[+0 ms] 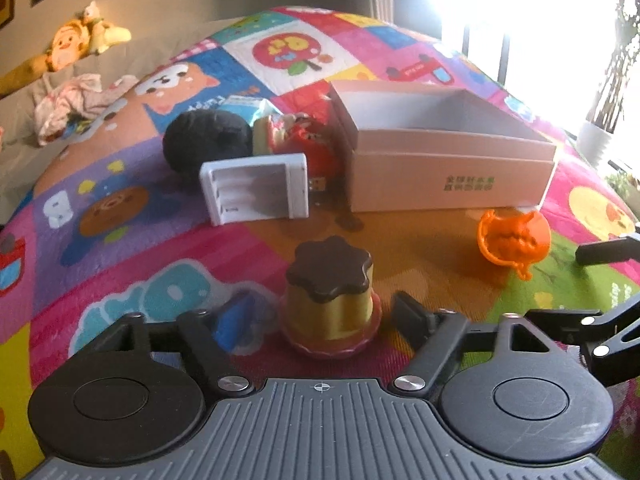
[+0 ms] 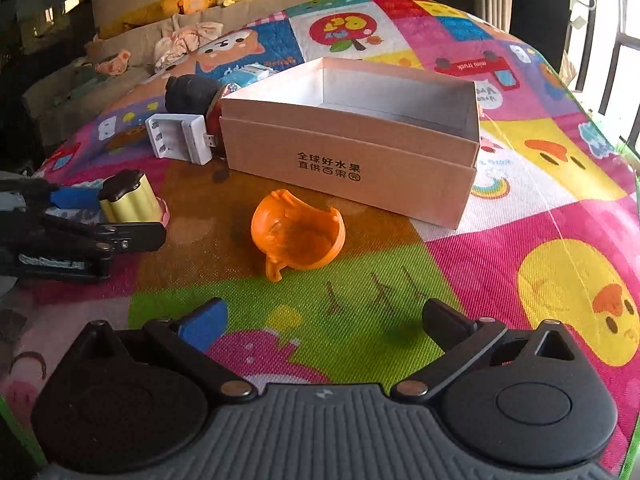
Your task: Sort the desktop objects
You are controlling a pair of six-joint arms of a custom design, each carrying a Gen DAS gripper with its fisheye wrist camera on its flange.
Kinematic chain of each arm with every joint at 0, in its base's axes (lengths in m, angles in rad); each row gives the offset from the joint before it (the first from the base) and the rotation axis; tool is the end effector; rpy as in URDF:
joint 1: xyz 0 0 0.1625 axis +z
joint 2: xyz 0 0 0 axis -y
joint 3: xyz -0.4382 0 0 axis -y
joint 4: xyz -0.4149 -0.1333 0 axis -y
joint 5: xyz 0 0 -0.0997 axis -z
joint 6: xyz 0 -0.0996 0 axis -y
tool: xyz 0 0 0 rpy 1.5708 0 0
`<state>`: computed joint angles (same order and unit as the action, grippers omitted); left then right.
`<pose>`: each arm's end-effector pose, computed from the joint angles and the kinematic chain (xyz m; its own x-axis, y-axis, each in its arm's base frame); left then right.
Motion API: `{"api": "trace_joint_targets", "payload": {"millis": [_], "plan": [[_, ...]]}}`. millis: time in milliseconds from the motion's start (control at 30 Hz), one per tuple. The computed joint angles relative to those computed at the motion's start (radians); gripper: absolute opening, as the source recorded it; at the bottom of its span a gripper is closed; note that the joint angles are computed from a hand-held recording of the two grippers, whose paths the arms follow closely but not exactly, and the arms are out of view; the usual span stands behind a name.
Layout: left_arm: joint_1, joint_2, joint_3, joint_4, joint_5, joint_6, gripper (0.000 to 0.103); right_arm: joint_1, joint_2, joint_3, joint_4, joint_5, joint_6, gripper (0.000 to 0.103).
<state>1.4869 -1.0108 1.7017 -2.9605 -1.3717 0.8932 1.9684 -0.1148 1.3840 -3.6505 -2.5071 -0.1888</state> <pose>0.0945 -0.7020 0.2588 -0.5691 0.5664 -0.5961 0.8095 0.5131 -0.2853 0.3084 -0.5972 -0.1519 -0.7087 0.1838 0.6811 -0.4071 0.6820 -0.6076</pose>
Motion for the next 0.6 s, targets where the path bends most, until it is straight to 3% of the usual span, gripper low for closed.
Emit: {"api": "trace_joint_targets", "payload": {"millis": [67,133,300,500,600], "plan": [[0.000,-0.001,0.002,-0.003,-0.002,0.004,0.076,0.000,-0.001,0.002,-0.001,0.002,-0.002,0.103],[0.003,-0.005,0.004,-0.001,-0.018,0.011,0.061,0.000,-0.004,0.007,0.000,0.003,-0.003,0.103],[0.014,-0.038,0.020,0.017,-0.035,0.016,0.061,0.006,0.006,-0.009,-0.023,-0.009,-0.026,0.103],[0.032,-0.094,0.038,0.055,-0.045,-0.011,0.061,0.024,0.077,-0.142,-0.115,-0.049,-0.232,0.102],[0.042,-0.114,0.041,0.063,-0.054,-0.024,0.061,0.022,0.099,-0.198,-0.098,-0.047,-0.294,0.090]]}}
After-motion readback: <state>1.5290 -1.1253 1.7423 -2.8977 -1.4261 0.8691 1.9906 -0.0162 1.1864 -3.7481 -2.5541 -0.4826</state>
